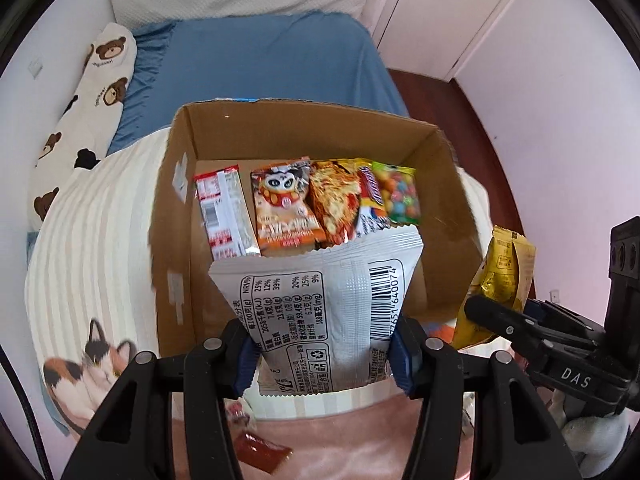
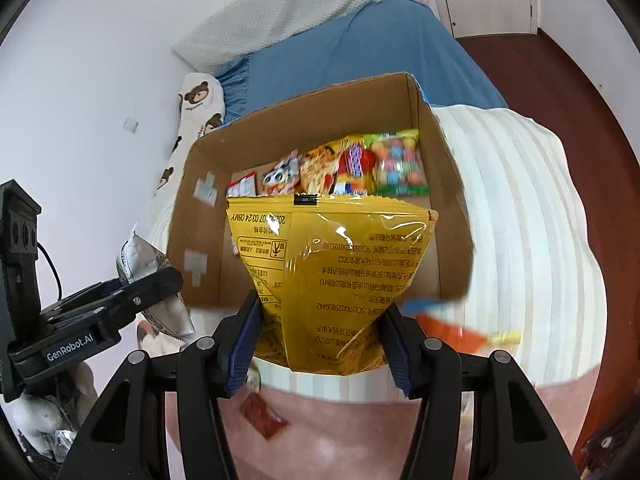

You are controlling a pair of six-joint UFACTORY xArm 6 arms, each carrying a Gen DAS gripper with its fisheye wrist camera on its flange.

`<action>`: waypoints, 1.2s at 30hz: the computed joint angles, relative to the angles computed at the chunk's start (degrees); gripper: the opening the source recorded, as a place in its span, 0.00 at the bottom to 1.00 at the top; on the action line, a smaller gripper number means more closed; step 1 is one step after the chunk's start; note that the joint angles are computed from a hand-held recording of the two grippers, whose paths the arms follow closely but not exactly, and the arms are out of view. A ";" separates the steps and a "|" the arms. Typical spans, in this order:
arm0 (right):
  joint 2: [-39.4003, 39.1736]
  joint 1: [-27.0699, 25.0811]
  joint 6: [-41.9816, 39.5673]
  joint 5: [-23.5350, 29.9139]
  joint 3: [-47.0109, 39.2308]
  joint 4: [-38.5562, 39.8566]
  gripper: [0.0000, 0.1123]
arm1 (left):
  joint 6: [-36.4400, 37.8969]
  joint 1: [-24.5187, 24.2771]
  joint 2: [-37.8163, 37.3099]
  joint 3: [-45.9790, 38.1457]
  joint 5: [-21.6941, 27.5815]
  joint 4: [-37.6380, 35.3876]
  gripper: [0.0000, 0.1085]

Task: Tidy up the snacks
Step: 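Carry both packets into the box and open both tools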

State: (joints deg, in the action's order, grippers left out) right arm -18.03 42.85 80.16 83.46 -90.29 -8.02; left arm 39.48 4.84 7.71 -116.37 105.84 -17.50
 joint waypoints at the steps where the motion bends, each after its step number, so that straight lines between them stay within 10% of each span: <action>1: 0.51 -1.94 -1.88 -0.24 0.11 1.62 0.52 | -0.97 -1.15 2.10 -1.77 0.32 1.12 0.47; 14: 4.76 -12.40 -15.34 -1.00 7.04 15.28 0.53 | -4.37 -8.82 8.33 3.86 -2.15 13.45 0.47; 18: 4.65 -14.71 -16.18 -0.59 9.30 20.82 0.77 | -4.40 -8.89 9.28 4.03 -0.57 13.42 0.55; 36: 6.88 -7.85 -10.82 8.73 -2.16 7.24 0.87 | -1.70 -3.83 -4.34 15.75 -11.78 7.45 0.62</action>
